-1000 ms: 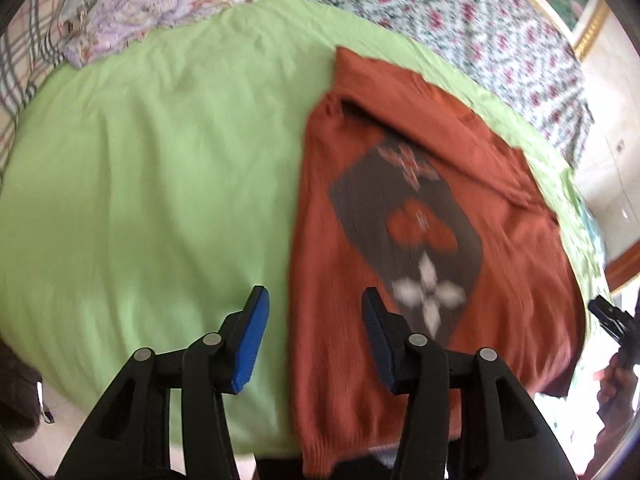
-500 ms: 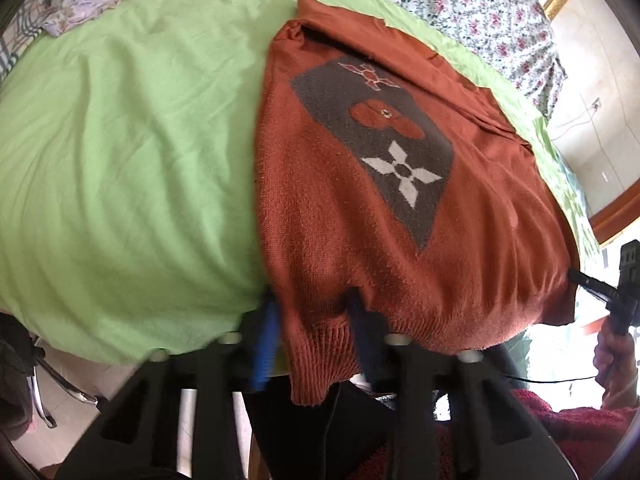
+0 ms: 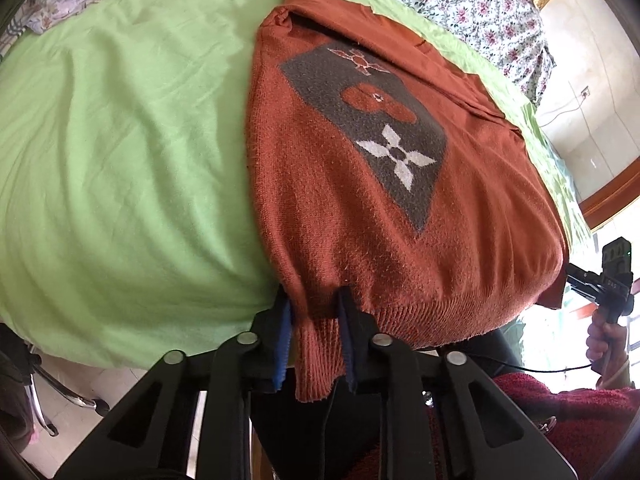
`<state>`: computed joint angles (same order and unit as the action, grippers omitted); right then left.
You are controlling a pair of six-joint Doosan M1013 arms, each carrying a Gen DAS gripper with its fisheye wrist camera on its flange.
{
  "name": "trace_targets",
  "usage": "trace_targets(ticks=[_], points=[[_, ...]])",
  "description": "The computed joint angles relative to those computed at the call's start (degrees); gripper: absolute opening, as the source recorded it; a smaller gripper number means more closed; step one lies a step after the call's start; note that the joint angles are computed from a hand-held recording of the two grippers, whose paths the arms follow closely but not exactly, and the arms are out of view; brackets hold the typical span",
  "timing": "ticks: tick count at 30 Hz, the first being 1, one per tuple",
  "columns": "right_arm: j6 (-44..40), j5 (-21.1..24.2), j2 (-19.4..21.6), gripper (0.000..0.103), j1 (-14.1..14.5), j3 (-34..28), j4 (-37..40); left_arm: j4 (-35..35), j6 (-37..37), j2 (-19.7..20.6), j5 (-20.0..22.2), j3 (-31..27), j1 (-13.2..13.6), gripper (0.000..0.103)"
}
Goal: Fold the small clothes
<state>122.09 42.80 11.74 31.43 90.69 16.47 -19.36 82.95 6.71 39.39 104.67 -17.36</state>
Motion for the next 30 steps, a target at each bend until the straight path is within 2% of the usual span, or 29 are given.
trace_targets(ticks=[1, 3, 4, 6, 9, 11, 15, 17, 20, 24, 30], points=[[-0.4, 0.9, 0.4, 0.039, 0.3, -0.6, -0.7, -0.4, 0.4, 0.0, -0.3, 0.1, 0.1, 0.012], [-1.3, 2.9, 1.4, 0.039, 0.8, -1.9, -2.0, -0.5, 0.9, -0.4, -1.0, 0.3, -0.2, 0.007], [-2.8, 3.9, 1.8, 0.033, 0.8, -2.3, -1.6, -0.6, 0.9, -0.8, -1.7, 0.5, -0.3, 0.006], [-5.8, 4.7, 2.0, 0.006, 0.6, -2.3, 1.1, -2.5, 1.9, -1.6, -3.1, 1.1, -0.3, 0.005], [-10.7, 0.2, 0.4, 0.006, -0.3, -0.3, 7.0, -7.1, 4.2, -3.6, -6.9, 2.1, 0.2, 0.005], [-15.3, -4.4, -0.8, 0.006, -1.0, 1.2, 12.5, -9.5, 5.3, -4.5, -8.9, 2.2, 0.6, 0.005], [-23.1, -11.0, -1.9, 0.006, -2.4, 1.6, 21.3, -12.7, 6.7, -4.8, -12.1, 0.9, 1.2, 0.004], [-25.0, -13.3, -1.7, 0.006, -2.8, 0.6, 22.9, -12.7, 6.6, -4.4, -14.1, -0.2, 1.2, 0.003], [-25.5, -15.5, -0.5, 0.006, -3.4, -2.0, 21.5, -15.4, 8.9, -2.9, -16.9, -2.9, 2.0, 0.003], [-24.5, -18.0, 2.8, 0.006, -5.0, -7.0, 19.1, -12.2, 6.8, 1.2, -20.1, -8.4, 2.4, 0.002], [-18.5, -16.9, 9.7, 0.006, -7.5, -16.6, 11.3, -9.2, 3.7, 9.2, -19.3, -18.5, 3.9, 0.002]])
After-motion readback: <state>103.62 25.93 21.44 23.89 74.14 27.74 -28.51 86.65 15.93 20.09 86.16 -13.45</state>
